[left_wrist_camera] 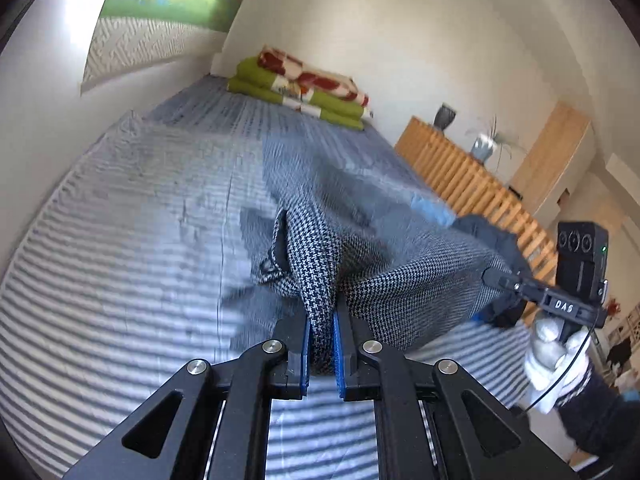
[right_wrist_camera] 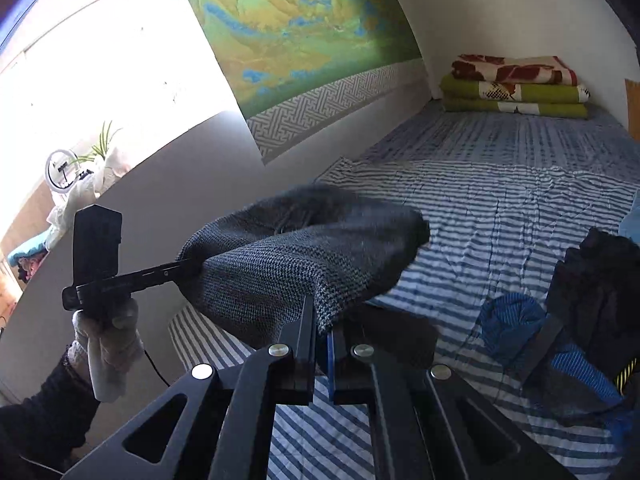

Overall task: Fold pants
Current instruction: 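Fold the lifted leg end over onto the waistband with the left gripper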

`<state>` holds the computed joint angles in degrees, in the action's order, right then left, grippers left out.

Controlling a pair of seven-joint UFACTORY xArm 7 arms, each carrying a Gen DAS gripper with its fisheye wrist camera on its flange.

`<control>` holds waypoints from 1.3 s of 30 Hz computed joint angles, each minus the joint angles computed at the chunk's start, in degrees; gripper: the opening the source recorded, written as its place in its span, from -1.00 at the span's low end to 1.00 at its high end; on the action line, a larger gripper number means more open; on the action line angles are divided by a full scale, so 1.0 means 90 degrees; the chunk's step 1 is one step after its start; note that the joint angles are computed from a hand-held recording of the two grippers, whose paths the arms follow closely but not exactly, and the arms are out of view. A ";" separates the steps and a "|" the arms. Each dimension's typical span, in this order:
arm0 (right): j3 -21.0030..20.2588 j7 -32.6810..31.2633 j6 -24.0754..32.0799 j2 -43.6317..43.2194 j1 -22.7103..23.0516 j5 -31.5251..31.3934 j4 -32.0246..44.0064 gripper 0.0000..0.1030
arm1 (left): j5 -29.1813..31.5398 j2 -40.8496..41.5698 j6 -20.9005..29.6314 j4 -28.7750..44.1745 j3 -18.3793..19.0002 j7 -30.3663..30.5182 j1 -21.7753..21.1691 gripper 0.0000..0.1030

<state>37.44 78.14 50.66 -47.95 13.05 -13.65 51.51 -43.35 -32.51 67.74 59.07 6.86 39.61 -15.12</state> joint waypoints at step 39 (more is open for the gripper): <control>-0.0461 0.1678 -0.0418 0.1929 0.2260 0.0182 -0.1447 -0.87 | 0.1665 -0.0454 -0.0855 -0.2061 -0.0645 -0.0315 -0.0461 -0.38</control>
